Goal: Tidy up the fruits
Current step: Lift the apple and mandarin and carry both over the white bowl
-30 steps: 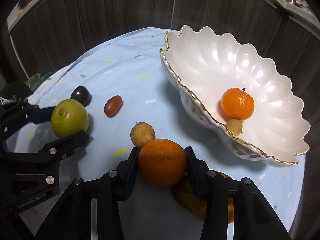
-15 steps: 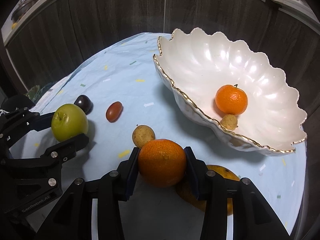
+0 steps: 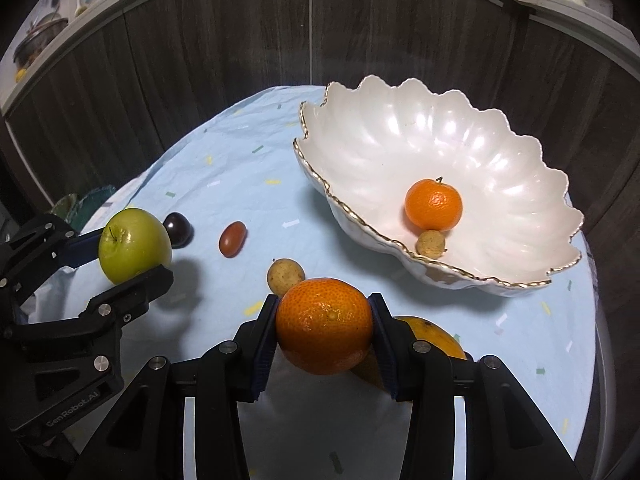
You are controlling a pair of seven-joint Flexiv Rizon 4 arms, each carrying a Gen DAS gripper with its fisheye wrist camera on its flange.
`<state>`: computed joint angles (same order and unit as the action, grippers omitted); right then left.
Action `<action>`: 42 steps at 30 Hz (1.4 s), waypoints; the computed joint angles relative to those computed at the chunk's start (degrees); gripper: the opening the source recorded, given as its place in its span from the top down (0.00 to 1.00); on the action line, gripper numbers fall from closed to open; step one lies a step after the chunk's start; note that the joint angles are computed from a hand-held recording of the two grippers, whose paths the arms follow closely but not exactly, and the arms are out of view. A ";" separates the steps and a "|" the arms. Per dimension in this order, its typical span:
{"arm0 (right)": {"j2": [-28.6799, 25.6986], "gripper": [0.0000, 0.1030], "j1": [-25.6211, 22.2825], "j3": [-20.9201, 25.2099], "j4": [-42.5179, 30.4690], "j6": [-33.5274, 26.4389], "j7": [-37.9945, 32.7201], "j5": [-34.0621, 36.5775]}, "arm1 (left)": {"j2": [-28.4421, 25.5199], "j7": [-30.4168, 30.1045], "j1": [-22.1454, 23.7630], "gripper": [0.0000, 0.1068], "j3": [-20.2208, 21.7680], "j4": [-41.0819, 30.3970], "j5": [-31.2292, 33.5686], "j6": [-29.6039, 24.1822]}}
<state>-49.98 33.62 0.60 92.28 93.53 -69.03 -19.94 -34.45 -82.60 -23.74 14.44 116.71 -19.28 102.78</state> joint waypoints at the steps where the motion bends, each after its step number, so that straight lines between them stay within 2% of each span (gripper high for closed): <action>1: 0.32 0.57 0.32 -0.41 0.36 0.33 0.32 0.28 | 0.17 -0.05 -0.08 0.56 0.02 0.04 0.04 0.15; 15: 4.96 0.57 4.67 -6.70 5.98 5.12 3.57 4.02 | 2.66 0.63 -1.16 0.56 0.31 -0.62 -0.78 1.24; 23: 6.76 0.57 6.53 -9.79 7.28 7.19 4.27 6.48 | 3.02 0.65 -3.00 0.56 1.72 -3.04 -1.72 -0.18; 32: 7.78 0.57 9.70 -14.28 8.03 9.15 4.01 10.00 | 2.55 -0.91 -3.84 0.56 3.01 -6.83 -0.43 -2.14; 42: 8.17 0.57 10.96 -16.67 7.43 9.66 3.92 12.89 | 1.51 -2.51 -3.10 0.56 3.13 -11.73 2.74 -4.04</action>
<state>-41.82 44.58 -16.07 99.71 103.19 -65.11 -7.05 -32.95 -85.11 -26.84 17.56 104.98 -16.54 98.74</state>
